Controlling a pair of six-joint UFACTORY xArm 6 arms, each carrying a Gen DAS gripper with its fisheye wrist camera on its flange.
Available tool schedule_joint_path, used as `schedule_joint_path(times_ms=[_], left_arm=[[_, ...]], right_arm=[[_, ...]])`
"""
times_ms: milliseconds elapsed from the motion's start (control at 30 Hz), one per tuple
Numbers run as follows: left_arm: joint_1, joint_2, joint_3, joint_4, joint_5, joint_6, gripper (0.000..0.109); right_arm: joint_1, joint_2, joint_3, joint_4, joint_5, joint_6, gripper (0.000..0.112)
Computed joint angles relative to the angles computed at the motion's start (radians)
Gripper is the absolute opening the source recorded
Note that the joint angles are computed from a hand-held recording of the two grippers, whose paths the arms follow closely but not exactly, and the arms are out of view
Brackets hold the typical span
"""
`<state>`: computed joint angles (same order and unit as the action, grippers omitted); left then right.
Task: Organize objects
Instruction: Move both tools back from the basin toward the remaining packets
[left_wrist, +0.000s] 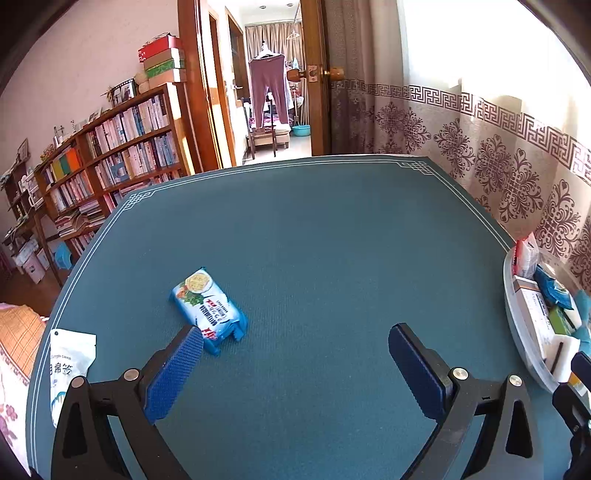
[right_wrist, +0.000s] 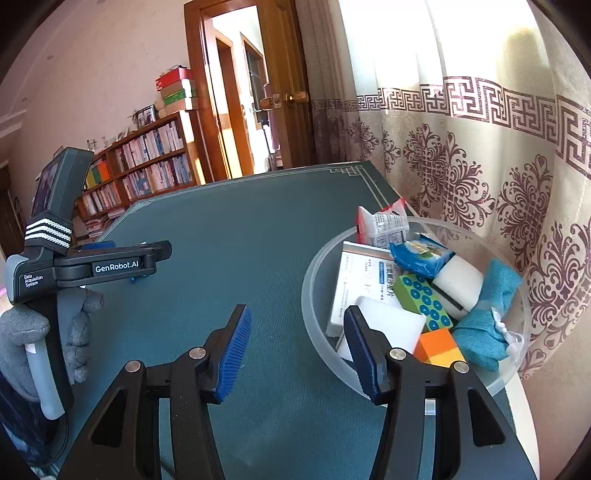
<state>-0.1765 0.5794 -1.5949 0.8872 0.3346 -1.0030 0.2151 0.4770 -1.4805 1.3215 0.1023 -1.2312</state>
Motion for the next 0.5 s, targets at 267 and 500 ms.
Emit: schedule_joint_path(times_ms=[267, 500], left_arm=[[0.055, -0.094, 0.133, 0.068, -0.005, -0.099, 0.103], [0.116, -0.202, 0.261, 0.183, -0.015, -0.238, 0.103]], right_arm=[[0.04, 0.018, -0.01, -0.074, 0.049, 0.042, 0.057], [0.054, 0.057, -0.041, -0.221, 0.103, 0.181, 0.057]])
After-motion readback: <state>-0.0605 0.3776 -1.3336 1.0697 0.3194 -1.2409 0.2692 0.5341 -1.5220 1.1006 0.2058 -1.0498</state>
